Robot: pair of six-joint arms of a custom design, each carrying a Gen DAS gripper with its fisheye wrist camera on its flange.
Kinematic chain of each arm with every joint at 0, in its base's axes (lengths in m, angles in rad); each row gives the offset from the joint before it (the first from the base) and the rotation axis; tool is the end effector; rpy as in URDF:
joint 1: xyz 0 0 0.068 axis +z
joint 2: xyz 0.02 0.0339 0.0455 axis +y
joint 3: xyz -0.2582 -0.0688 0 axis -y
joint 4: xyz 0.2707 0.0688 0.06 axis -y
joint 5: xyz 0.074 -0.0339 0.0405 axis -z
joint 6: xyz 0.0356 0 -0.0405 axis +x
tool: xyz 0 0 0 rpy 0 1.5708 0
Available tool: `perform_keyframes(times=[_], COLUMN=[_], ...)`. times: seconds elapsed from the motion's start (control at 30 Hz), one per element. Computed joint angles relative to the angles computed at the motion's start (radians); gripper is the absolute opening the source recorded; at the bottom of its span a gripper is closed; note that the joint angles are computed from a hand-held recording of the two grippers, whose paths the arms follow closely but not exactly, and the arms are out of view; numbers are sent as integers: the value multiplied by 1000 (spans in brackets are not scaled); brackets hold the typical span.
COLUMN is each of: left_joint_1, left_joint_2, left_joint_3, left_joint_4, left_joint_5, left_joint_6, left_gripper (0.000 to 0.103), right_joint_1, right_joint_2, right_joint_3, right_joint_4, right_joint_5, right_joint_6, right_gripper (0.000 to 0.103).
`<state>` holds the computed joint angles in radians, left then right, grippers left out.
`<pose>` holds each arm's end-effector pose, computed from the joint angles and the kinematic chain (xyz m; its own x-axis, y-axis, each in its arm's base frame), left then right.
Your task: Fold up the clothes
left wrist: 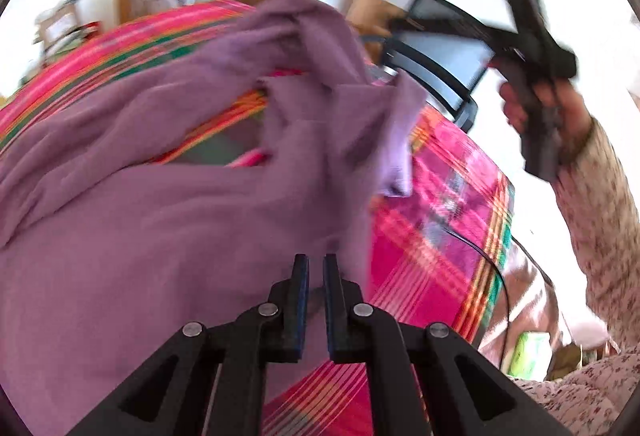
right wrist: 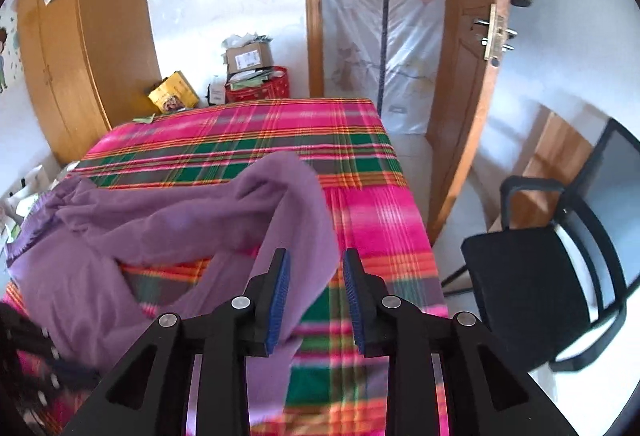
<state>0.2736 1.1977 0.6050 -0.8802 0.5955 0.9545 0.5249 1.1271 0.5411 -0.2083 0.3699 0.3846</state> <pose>0.1922 0.0332 0.1495 -0.6933 0.5071 -0.5120 0.6831 0.6887 -0.2429 0.2167 0.1106 0.1705 -0.6653 0.0190 -0.7463 0.0017 0.9997 0.0239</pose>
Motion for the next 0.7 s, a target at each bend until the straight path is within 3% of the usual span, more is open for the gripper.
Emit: perform_keyframes(times=[0.1,0.17,0.27,0.33,0.53,0.7], left_joint_1=[171,230,439,537,707,790], left_joint_2=[78,109,152,233,434,567], left_joint_3=[62,80,126,201,375,499], left_joint_4=[-43,-27,-85,-94,88,217], left_joint_5=[11,13,24,26,-15,-87], left_joint_6=[102,111,230,244,0,-180], left_gripper=[7,8,8,8,11,13], right_joint_1=[128,227,370,452,584,633], right_joint_2=[-114,-133,-74,26,433,605], right_joint_3=[-72,-92,-89,-59,139,247], right_joint_4=[-36,-41,4,61,200,258], right_joint_5=[71,119,161,174,111,60], right_joint_6=[112,186,258,260,143,46], right_gripper=[28,28,28,29,28,29])
